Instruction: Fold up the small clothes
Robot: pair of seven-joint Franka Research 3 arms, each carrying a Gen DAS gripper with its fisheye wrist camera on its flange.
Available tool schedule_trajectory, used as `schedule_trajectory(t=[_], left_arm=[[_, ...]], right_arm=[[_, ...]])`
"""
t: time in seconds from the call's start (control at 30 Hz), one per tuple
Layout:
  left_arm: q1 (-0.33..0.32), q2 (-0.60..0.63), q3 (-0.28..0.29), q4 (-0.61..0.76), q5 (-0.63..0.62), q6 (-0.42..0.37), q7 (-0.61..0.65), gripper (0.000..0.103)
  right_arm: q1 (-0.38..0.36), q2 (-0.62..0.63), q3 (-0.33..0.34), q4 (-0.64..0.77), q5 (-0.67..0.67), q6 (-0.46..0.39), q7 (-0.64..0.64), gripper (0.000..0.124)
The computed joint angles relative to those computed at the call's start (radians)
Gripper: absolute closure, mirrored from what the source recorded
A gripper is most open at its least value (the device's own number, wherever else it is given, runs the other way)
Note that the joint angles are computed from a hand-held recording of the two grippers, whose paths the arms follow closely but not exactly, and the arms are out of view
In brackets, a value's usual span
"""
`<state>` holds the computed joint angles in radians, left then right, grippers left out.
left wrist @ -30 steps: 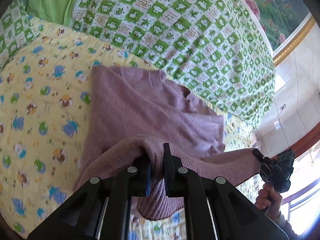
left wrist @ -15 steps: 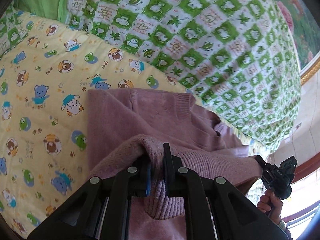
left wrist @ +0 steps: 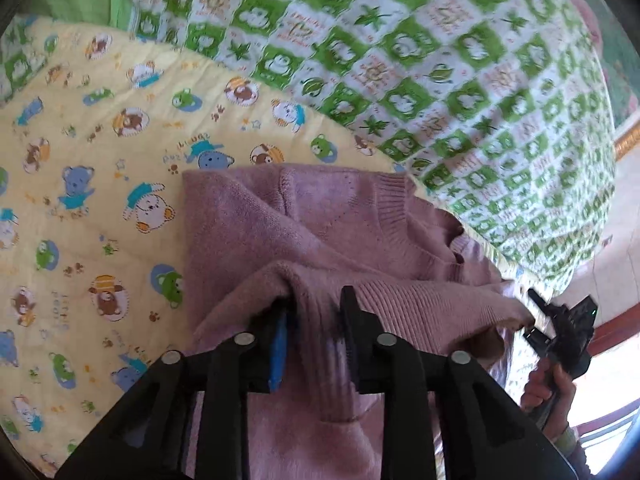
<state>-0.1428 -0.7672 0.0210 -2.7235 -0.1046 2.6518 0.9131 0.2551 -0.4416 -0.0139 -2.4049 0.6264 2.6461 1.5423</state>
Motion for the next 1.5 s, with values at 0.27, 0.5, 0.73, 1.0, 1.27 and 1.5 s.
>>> schedule_trajectory(t=[0.27,0.5,0.73,1.0,1.27,1.5], left_arm=[[-0.036,-0.122,-0.104,0.043,0.166,-0.269,0.121,0.048],[-0.019,-0.028,-0.237,0.108,0.387,-0.425,0.204,0.046],[0.038,0.091,-0.349,0.134,0.803,-0.443,0.225,0.043],[0.046,0.227,-0.290,0.207,0.905,-0.332,0.206,0.087],[0.090,0.341,-0.185,0.308,0.655,-0.330,0.081,0.084],[0.116,0.219,-0.166,0.275,0.554,-0.343,-0.001,0.055]], right_arm=[[-0.036,-0.157,0.008,-0.051,-0.122,-0.053,-0.055,0.068],[-0.060,-0.233,0.043,-0.081,-0.293,-0.181,-0.181,0.067],[-0.125,-0.179,0.141,-0.078,-0.547,-0.147,-0.268,0.063],[-0.040,-0.049,0.131,-0.036,-0.609,-0.007,-0.447,0.063],[-0.101,0.127,0.132,0.142,-0.547,-0.029,-0.165,0.124],[-0.103,0.157,0.080,0.200,-0.514,-0.086,0.056,0.123]])
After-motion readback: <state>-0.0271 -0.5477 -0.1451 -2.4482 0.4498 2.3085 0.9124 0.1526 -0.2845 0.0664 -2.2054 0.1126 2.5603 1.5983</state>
